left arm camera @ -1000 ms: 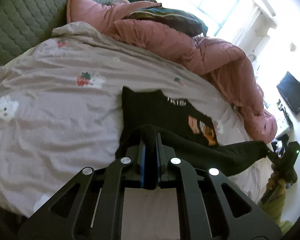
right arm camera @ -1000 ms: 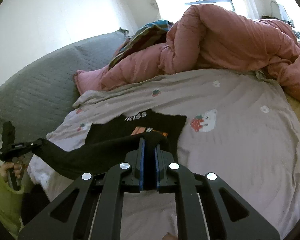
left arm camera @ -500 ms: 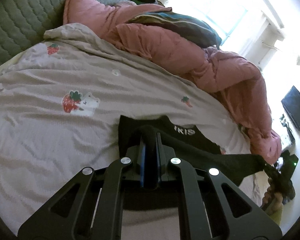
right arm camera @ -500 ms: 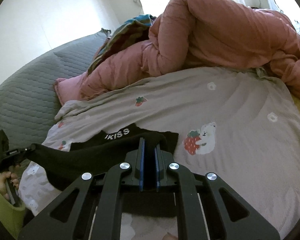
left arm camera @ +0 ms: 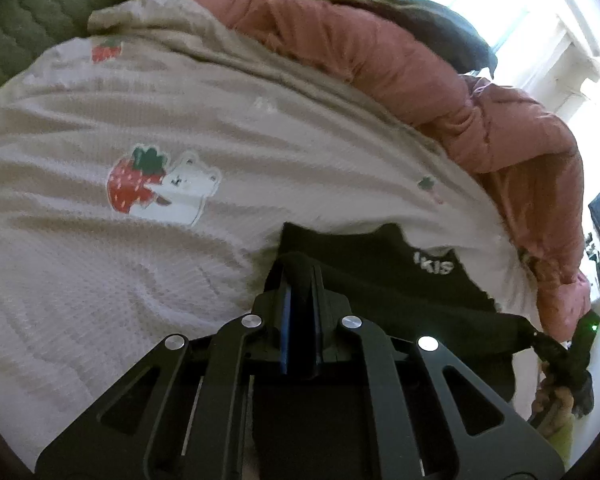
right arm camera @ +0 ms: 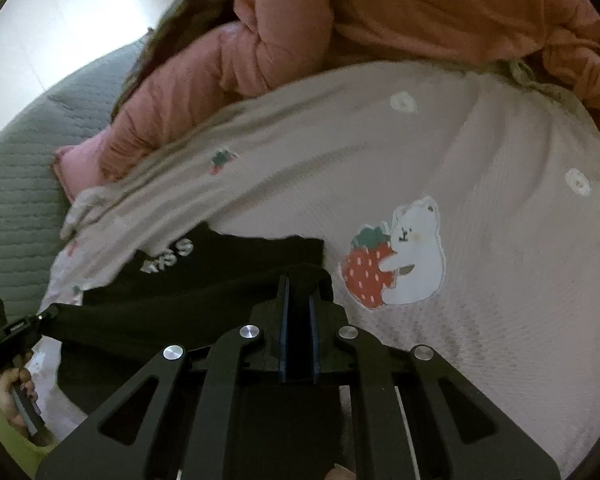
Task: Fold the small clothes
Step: 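Lift the hem with both tools and fold it over toward the collar, then lay the hem down near the collar and open both tools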
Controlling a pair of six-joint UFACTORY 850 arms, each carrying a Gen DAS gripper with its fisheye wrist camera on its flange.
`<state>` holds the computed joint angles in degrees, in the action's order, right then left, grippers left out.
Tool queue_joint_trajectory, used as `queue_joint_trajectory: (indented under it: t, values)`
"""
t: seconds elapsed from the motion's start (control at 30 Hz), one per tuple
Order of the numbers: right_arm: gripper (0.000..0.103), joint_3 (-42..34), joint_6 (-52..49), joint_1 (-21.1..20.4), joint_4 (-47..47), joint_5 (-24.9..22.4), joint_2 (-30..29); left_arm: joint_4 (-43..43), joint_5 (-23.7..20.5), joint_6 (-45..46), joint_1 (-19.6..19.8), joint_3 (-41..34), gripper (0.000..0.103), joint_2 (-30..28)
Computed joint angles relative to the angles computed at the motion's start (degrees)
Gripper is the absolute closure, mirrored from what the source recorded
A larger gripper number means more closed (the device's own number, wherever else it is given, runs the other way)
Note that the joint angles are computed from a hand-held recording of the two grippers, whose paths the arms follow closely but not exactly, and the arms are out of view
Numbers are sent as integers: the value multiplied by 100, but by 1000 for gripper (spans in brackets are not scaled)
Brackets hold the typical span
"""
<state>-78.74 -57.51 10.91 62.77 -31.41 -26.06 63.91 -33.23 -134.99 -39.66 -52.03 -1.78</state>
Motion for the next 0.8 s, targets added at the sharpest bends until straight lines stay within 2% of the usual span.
queue_joint_trajectory:
  t: [0.13,0.17,0.2,0.23,0.27,0.3,0.33,0.4,0.57,0.8]
  values:
    - [95,-50,230,97,-305,187,-120,84,153,-210,52,125,97,-88]
    - [92,-55,270,107,-370,209,-130,80,131,-223,50,142,92,-92]
    - [84,-57,353,122,-466,260,-134,95,78,-304,42,161,84,-90]
    - [79,-41,398,131,-514,322,-124,210,31,-543,19,223,81,-42]
    - [79,-26,359,119,-472,311,-110,349,10,-704,-10,251,81,-11]
    - [72,-23,361,109,-463,296,-101,421,-59,-766,-44,258,78,18]
    - [59,49,304,92,-368,348,-28,421,-257,-725,-123,238,75,55]
    - [58,173,-18,85,-90,452,91,469,-588,-714,-253,187,67,101]
    - [56,730,-1227,119,714,743,626,569,-1437,-353,-698,-70,57,119]
    - [56,1445,-2634,354,1298,749,1239,87,-1806,1123,-1079,-767,57,-454]
